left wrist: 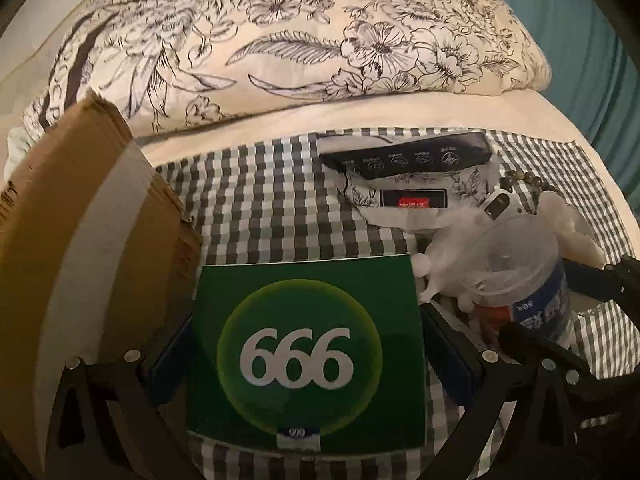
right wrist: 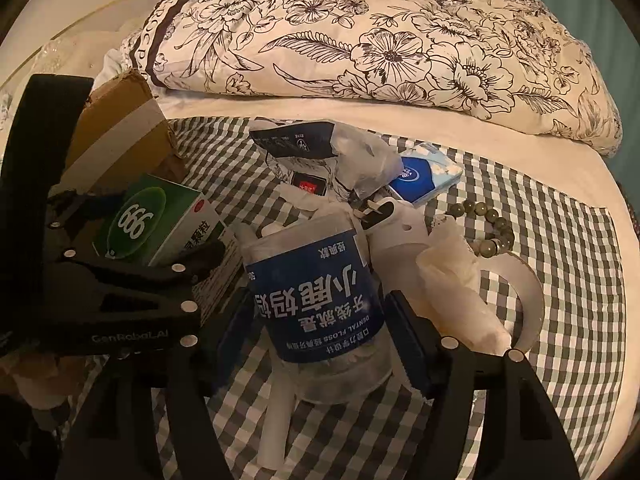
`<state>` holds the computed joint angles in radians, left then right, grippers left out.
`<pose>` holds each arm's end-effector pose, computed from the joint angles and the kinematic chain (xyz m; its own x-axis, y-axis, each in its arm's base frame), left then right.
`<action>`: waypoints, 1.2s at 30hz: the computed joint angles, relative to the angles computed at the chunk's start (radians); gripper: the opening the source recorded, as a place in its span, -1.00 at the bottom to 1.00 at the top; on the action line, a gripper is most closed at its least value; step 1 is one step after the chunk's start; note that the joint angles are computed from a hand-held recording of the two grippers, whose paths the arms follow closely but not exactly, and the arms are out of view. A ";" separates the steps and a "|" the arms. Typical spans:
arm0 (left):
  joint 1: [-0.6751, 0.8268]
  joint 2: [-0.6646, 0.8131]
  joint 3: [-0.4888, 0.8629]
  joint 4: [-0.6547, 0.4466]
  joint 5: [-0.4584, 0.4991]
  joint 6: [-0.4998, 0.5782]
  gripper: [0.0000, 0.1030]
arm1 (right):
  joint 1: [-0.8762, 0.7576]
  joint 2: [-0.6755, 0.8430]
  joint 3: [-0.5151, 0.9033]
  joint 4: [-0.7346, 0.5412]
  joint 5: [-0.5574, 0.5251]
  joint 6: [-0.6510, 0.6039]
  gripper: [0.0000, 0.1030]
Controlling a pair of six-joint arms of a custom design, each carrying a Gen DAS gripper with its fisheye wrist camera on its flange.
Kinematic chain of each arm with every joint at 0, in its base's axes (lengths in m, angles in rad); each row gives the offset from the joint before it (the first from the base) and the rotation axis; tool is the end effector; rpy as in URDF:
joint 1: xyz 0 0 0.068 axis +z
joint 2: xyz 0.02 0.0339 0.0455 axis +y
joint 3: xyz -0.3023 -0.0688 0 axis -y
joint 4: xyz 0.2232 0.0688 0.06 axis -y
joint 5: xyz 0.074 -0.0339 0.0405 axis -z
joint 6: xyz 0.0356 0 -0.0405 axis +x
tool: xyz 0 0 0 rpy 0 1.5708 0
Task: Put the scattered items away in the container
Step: 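Close left tool on the green medicine box while right tool closes on the water bottle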
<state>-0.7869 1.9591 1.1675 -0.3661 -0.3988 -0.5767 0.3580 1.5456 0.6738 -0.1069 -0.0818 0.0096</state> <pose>0.2759 -0.2571 0.1788 -0.8379 0.1287 -0.5304 0.1022 0.9916 0.0792 0.2453 0.0949 0.1926 -0.7809 -0.2819 -0.5574 -0.3845 0.9202 0.0732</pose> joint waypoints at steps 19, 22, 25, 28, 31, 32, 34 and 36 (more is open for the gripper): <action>0.035 -0.005 -0.054 0.106 0.082 -0.008 0.82 | -0.001 0.027 0.001 0.002 0.014 0.004 0.29; 0.016 -0.009 -0.046 0.087 0.049 -0.015 0.82 | -0.001 0.003 -0.010 -0.005 0.018 0.012 0.29; 0.007 -0.035 -0.055 0.087 0.029 -0.020 0.82 | -0.006 -0.034 -0.023 -0.017 0.024 0.021 0.28; -0.004 -0.068 -0.065 0.080 0.011 -0.028 0.82 | -0.010 -0.078 -0.031 -0.035 0.030 0.028 0.28; -0.023 -0.096 -0.067 0.060 -0.014 -0.035 0.82 | -0.007 -0.130 -0.034 -0.061 0.042 0.036 0.28; -0.031 -0.105 -0.066 0.053 -0.023 -0.038 0.82 | -0.006 -0.152 -0.035 -0.073 0.046 0.039 0.28; -0.046 -0.120 -0.062 0.035 -0.040 -0.045 0.82 | -0.003 -0.185 -0.035 -0.094 0.053 0.042 0.28; -0.062 -0.139 -0.057 0.017 -0.058 -0.049 0.82 | 0.002 -0.227 -0.031 -0.125 0.064 0.046 0.28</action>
